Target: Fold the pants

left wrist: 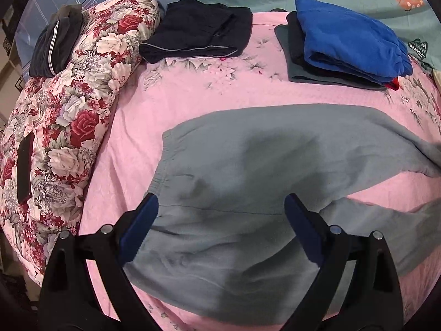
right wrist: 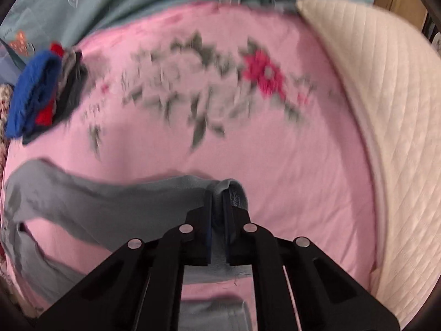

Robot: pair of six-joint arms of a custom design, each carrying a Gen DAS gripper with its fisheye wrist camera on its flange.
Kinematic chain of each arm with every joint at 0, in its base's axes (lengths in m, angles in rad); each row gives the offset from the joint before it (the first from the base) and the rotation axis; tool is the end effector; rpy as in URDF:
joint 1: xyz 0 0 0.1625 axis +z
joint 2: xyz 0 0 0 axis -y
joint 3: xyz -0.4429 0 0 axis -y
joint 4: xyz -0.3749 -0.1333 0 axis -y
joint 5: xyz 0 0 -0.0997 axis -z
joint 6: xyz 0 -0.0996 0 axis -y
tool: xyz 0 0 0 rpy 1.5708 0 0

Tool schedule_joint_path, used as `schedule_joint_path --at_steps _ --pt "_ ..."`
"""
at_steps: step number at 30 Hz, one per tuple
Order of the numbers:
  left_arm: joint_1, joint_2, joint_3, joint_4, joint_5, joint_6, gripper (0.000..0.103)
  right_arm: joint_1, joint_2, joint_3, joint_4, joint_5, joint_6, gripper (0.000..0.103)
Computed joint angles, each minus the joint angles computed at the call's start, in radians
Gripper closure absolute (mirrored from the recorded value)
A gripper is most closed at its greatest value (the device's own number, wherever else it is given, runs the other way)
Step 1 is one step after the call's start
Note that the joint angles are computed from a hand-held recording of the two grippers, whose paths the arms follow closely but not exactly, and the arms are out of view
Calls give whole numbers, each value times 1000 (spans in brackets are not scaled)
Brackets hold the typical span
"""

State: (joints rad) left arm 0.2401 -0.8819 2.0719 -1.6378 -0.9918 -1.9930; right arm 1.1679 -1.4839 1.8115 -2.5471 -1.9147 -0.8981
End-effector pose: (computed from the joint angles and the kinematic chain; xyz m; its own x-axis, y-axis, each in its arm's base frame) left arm -0.3331 -0.2749 0.0304 -0.4984 -0.4751 -0.7252 0.0831 0.8064 -0.5855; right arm -0.1159 -0.5262 0.4686 -0.7342 -0.2266 0.6399 -0.4202 0.8920 -0.1663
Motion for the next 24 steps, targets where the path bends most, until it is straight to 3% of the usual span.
schedule_joint_path --at_steps 4,9,13,18,21,24 --pt "8 16 -26 20 10 -2 9 21 47 -20 -127 58 -15 97" --pt "11 37 -45 20 14 23 9 23 134 -39 -201 -46 -29 76" --pt "4 43 -39 27 14 26 8 3 45 7 -191 14 22 69" --pt "3 45 -9 -28 11 38 8 23 -116 162 -75 146 -71 69" --pt "-22 38 6 -26 4 22 8 72 -206 285 133 234 -127 69" --pt "-51 11 39 -15 -30 -7 8 117 -238 379 310 273 -176 69"
